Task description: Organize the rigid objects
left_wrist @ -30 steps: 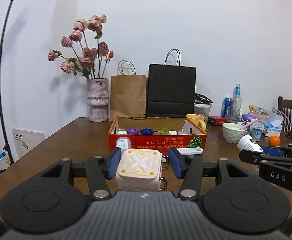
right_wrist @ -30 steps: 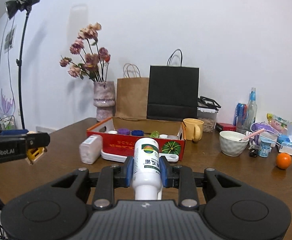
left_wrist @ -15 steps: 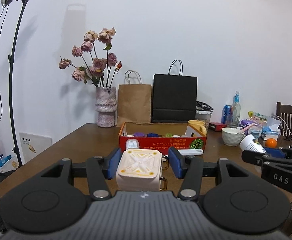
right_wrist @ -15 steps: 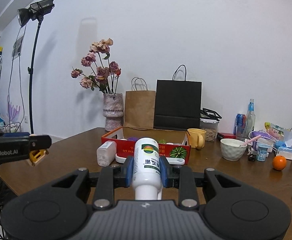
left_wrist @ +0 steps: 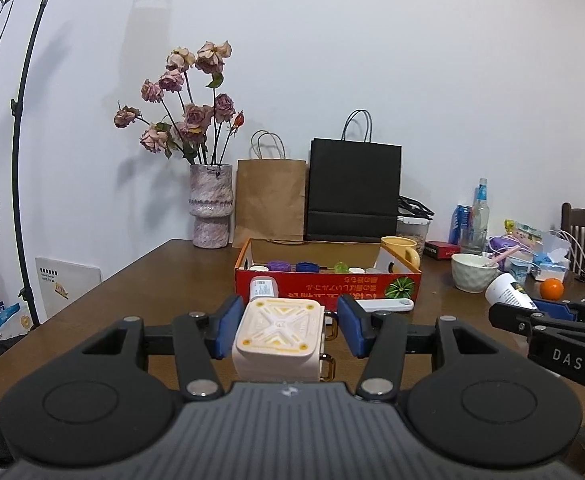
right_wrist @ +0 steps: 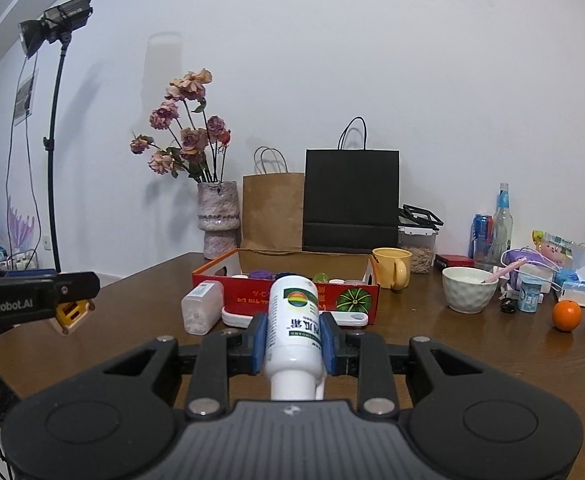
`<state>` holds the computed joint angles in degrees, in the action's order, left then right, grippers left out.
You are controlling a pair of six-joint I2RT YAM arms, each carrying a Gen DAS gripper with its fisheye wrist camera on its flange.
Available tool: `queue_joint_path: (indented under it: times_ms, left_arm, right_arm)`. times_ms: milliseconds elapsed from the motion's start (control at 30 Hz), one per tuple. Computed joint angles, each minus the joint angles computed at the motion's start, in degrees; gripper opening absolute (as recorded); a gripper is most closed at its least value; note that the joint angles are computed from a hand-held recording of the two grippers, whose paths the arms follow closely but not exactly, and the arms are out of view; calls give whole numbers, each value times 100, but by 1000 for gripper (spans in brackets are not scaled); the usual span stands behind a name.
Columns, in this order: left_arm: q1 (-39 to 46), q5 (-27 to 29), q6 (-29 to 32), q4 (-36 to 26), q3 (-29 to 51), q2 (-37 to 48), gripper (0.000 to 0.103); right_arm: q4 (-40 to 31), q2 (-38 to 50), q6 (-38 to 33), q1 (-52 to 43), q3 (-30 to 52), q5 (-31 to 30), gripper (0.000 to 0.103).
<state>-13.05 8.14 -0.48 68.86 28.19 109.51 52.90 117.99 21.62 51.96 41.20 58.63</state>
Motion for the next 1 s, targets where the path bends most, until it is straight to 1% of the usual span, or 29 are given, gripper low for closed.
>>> queue_joint_path:
  times_ms: [133, 300, 400, 567, 700, 833, 933, 1000]
  left_arm:
    - [-56, -77, 6, -369, 589, 261, 53]
    - [-166, -252, -8, -952, 1607, 693, 53]
    - [-182, -235, -43, -1383, 2336, 976, 53]
    - [-251, -272, -72, -2094, 3729, 1558, 53]
    - [-269, -297, -84, -2753, 4931, 2093, 53]
    - [-294, -366, -46, -3433, 6264, 2722, 53]
    - [-311, -363, -30, -4196, 7547, 3325, 53]
    - [-301, -312, -79, -4818, 8532, 3782, 53]
  right_arm:
    - [50, 36, -210, -422, 163, -477, 27]
    - [88, 156, -625, -1065, 577, -1193, 27]
    - [-70, 262, -757, -1469, 959, -1684, 27]
    - [-548, 487, -869, -2158, 1762, -2540, 27]
    - [-1059, 854, -892, -2668, 2693, -3160, 27]
    - [-1597, 1355, -927, -3026, 3771, -3586, 27]
    - [-2051, 1781, -802, -3272, 4648, -3931, 27]
    - [-2461, 2141, -772, -3419, 5380, -4106, 27]
